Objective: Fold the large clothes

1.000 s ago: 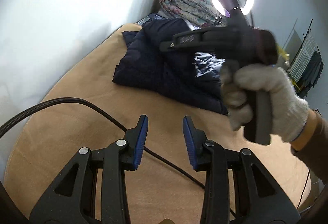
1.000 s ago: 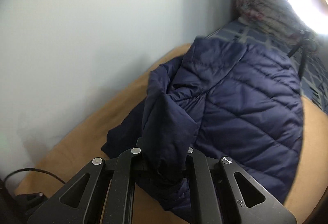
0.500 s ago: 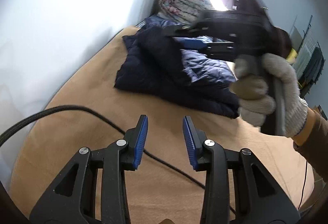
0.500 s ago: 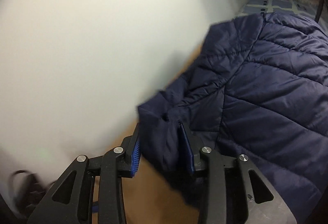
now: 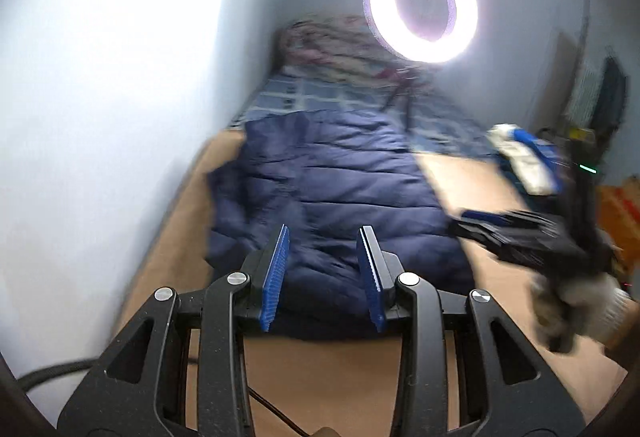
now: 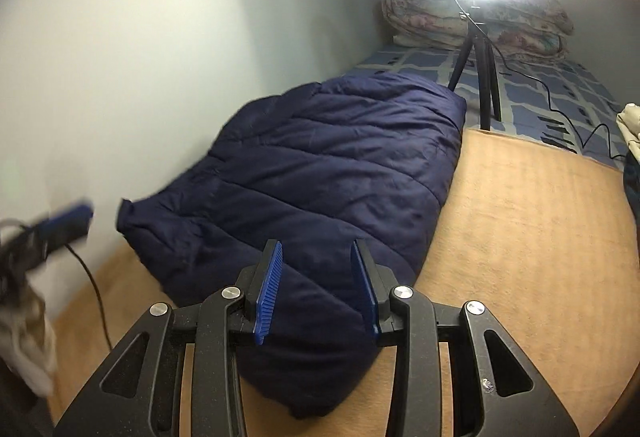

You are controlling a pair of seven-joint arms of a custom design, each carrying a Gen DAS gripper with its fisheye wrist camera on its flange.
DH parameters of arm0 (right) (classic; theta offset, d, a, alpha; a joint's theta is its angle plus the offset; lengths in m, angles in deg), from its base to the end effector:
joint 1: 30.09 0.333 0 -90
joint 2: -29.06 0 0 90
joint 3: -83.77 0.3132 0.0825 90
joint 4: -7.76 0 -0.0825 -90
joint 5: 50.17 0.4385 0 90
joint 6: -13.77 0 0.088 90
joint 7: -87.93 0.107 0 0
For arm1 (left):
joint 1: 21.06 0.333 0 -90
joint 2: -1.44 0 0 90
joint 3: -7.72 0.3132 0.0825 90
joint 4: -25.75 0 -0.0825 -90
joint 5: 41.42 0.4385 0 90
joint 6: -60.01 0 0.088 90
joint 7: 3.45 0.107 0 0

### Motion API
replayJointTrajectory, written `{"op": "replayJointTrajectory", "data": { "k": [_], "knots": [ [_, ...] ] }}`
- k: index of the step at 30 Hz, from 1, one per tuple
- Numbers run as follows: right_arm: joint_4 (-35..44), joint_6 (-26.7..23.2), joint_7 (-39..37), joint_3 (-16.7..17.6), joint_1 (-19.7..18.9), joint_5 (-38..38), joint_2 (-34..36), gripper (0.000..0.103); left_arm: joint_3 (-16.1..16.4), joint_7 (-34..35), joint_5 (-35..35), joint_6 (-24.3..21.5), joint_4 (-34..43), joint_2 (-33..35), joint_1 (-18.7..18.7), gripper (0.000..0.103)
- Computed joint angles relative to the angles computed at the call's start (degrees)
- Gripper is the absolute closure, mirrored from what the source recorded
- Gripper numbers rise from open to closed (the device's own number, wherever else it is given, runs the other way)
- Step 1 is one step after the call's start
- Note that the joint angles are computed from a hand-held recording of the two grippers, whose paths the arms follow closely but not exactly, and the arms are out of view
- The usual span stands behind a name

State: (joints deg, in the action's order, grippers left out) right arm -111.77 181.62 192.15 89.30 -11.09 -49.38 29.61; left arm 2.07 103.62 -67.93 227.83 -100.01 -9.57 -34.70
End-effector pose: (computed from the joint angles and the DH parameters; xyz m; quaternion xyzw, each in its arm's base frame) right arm 0.5869 0.2667 0.4903 -0.6983 0.5902 -0.1711 0.3670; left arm 0.5650 -0.1709 0.5475 -0.5503 0.6991 -0.4078 0.2053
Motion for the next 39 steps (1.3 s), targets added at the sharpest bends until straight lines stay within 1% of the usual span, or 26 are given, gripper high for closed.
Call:
{"op": "replayJointTrajectory", "data": {
  "k": [1, 2, 4, 5, 6, 7, 9, 11, 12, 14, 16, 18, 19, 21, 22, 23, 24, 25, 26, 27, 30, 33, 34, 35, 36, 39],
  "knots": [
    [0.3, -0.4, 0.5, 0.0, 0.1, -1.6, 0.7, 0.068, -0.7, -2.4, 2.4, -0.3, 0.8, 1.3, 1.4, 0.068],
    [-0.6, -0.8, 1.6, 0.1, 0.4, -3.6, 0.2, 0.068, -2.1, -7.3, 7.4, -0.5, 1.5, 3.2, 3.8, 0.068],
    [-0.2, -2.4, 7.0, 0.4, 1.2, -11.1, 0.7, 0.068, -3.9, -16.8, 18.3, 0.0, 1.5, 5.5, 7.6, 0.068],
    [-0.5, -2.7, 8.3, 0.3, 1.4, -13.3, 0.6, 0.068, -3.5, -23.5, 26.6, 0.4, 1.3, 6.9, 8.3, 0.068],
    [-0.2, -3.3, 8.9, 0.4, 1.6, -15.8, 1.2, 0.068, -5.0, -27.6, 31.8, 0.4, 1.1, 8.2, 10.8, 0.065],
    [0.4, -3.9, 8.7, 0.4, 1.8, -17.0, 1.9, 0.068, -5.4, -28.5, 33.1, 0.9, 0.4, 8.6, 11.3, 0.06],
    [0.3, -5.9, 6.4, 0.6, 2.0, -16.4, 1.2, 0.068, -3.6, -23.6, 26.7, -0.1, 0.1, 9.0, 9.3, 0.06],
    [-0.1, -6.3, 2.5, 0.7, 1.8, -11.6, 0.2, 0.068, -3.3, -24.7, 28.0, 0.6, -0.4, 8.3, 9.3, 0.06],
    [-0.9, -5.4, -0.1, 0.7, 1.6, -7.2, -0.6, 0.068, -3.3, -25.5, 29.4, 0.6, -0.5, 8.0, 9.4, 0.06],
    [-3.1, -2.9, -5.1, 0.3, 1.4, 2.0, -2.4, 0.059, -2.9, -24.1, 27.4, 0.9, -1.9, 6.4, 8.8, 0.06],
    [-5.1, -0.1, -6.7, -0.3, 1.2, 7.2, -3.4, 0.041, -1.6, -18.5, 20.2, 2.2, -3.7, 3.8, 6.8, 0.06],
    [-6.1, 0.5, -8.1, -1.1, 1.1, 12.7, -3.9, 0.038, -1.3, -16.4, 18.6, 3.1, -4.2, 2.4, 6.0, 0.06],
    [-6.1, 0.2, -10.8, -1.9, 1.5, 18.8, -3.8, 0.038, -0.8, -15.1, 17.2, 3.2, -3.9, 2.0, 5.4, 0.06],
    [-5.5, -1.2, -17.7, -3.2, 2.1, 32.8, -3.2, 0.037, 1.3, -10.5, 10.7, 2.1, -1.8, 2.8, 3.2, 0.058],
    [-4.9, -2.5, -21.7, -3.5, 2.1, 40.0, -2.8, 0.036, 2.0, -8.8, 7.3, 1.1, -0.2, 3.7, 2.6, 0.047],
    [-4.4, -4.1, -25.8, -3.7, 1.9, 47.1, -2.4, 0.036, 2.7, -6.6, 3.1, -0.5, 1.9, 5.3, 2.3, 0.04],
    [-4.0, -5.1, -28.4, -3.5, 1.4, 51.6, -2.0, 0.036, 2.9, -4.8, -0.1, -3.8, 4.9, 7.3, 2.6, 0.033],
    [-3.6, -6.3, -31.7, -3.4, 0.9, 57.0, -1.5, 0.036, 2.5, -4.5, -1.1, -6.2, 6.6, 8.5, 3.3, 0.033],
    [-3.2, -7.5, -34.3, -3.2, 0.3, 60.9, -0.9, 0.036, 1.9, -6.2, -0.1, -8.1, 8.2, 10.2, 4.3, 0.033],
    [-2.9, -8.5, -36.4, -2.9, -0.3, 63.8, -0.5, 0.035, 1.2, -8.3, 2.4, -8.5, 9.1, 11.2, 5.0, 0.033],
    [-1.9, -10.2, -40.7, -2.1, -1.6, 68.9, 0.1, 0.035, -0.5, -14.8, 13.5, -9.0, 10.7, 14.2, 6.8, 0.035],
    [-1.5, -13.3, -43.5, -1.5, -2.2, 70.6, 0.2, 0.035, -2.3, -13.8, 14.3, -9.2, 11.1, 15.7, 8.1, 0.039],
    [-1.0, -14.1, -44.1, -1.4, -2.3, 70.3, 0.6, 0.037, -2.7, -13.4, 13.9, -9.5, 11.4, 16.1, 8.4, 0.043],
    [-0.6, -15.2, -44.7, -1.3, -2.5, 70.3, 0.8, 0.041, -3.2, -12.4, 12.3, -10.7, 12.1, 16.6, 8.9, 0.044],
    [0.2, -17.3, -45.0, -1.2, -2.7, 70.4, 1.4, 0.057, -3.3, -12.9, 12.8, -11.8, 12.8, 17.2, 9.0, 0.045],
    [0.5, -17.1, -43.5, -0.8, -2.9, 70.0, 1.6, 0.071, -3.4, -15.0, 15.8, -14.0, 13.9, 17.6, 8.9, 0.046]
  ]
}}
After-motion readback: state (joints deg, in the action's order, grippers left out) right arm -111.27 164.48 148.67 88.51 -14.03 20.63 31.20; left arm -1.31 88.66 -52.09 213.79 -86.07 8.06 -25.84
